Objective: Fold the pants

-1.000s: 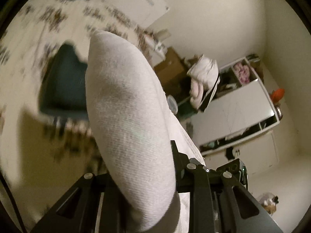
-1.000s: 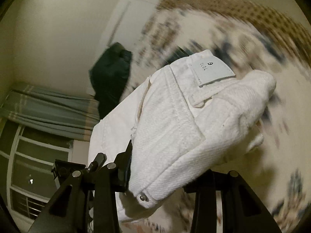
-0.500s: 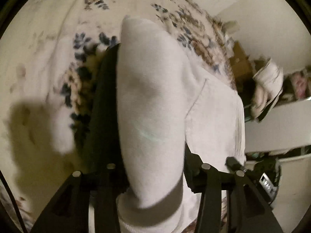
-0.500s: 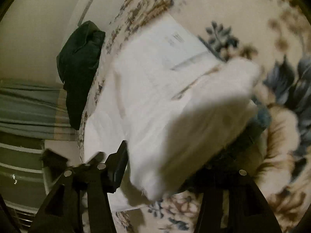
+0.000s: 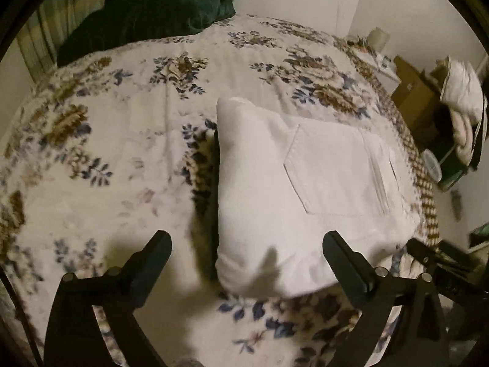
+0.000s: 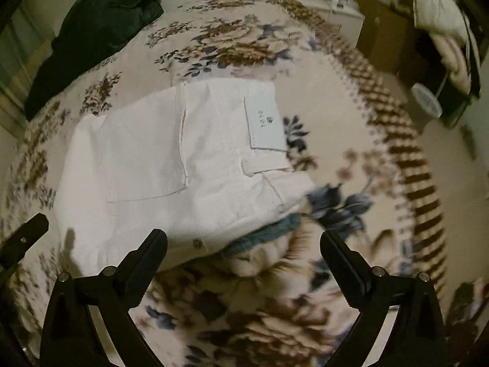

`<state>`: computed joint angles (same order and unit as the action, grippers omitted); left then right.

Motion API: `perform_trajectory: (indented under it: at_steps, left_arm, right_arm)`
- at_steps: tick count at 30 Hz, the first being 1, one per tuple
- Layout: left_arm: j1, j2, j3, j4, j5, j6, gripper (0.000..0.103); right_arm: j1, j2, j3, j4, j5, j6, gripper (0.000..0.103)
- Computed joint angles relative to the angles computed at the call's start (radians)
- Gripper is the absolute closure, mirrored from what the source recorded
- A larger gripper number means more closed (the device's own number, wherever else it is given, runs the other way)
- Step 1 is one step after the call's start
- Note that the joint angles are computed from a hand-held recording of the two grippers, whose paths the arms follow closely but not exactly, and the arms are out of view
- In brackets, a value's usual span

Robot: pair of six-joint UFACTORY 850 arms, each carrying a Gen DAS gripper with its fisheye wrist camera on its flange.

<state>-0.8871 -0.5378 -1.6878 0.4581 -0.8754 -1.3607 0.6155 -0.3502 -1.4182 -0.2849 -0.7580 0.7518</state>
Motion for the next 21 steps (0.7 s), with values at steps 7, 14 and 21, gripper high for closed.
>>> perform_trajectory:
  at_steps: [7, 14, 21]
  left_arm:
    - [-0.082, 0.029, -0.125, 0.028, -0.193, 0.004, 0.002]
    - [-0.209, 0.057, -0.278, 0.100, -0.420, 0.023, 0.002]
    - [-0.342, 0.036, -0.517, 0.186, -0.661, 0.007, 0.002]
  right_arm:
    - [0.064, 0.146, 0.029, -0.061, -0.101, 0.070, 0.001]
    - [0.175, 0.307, 0.009, -0.132, -0.290, 0.161, 0.001]
    - [0.357, 0.421, -0.137, -0.236, -0.539, 0.243, 0.001]
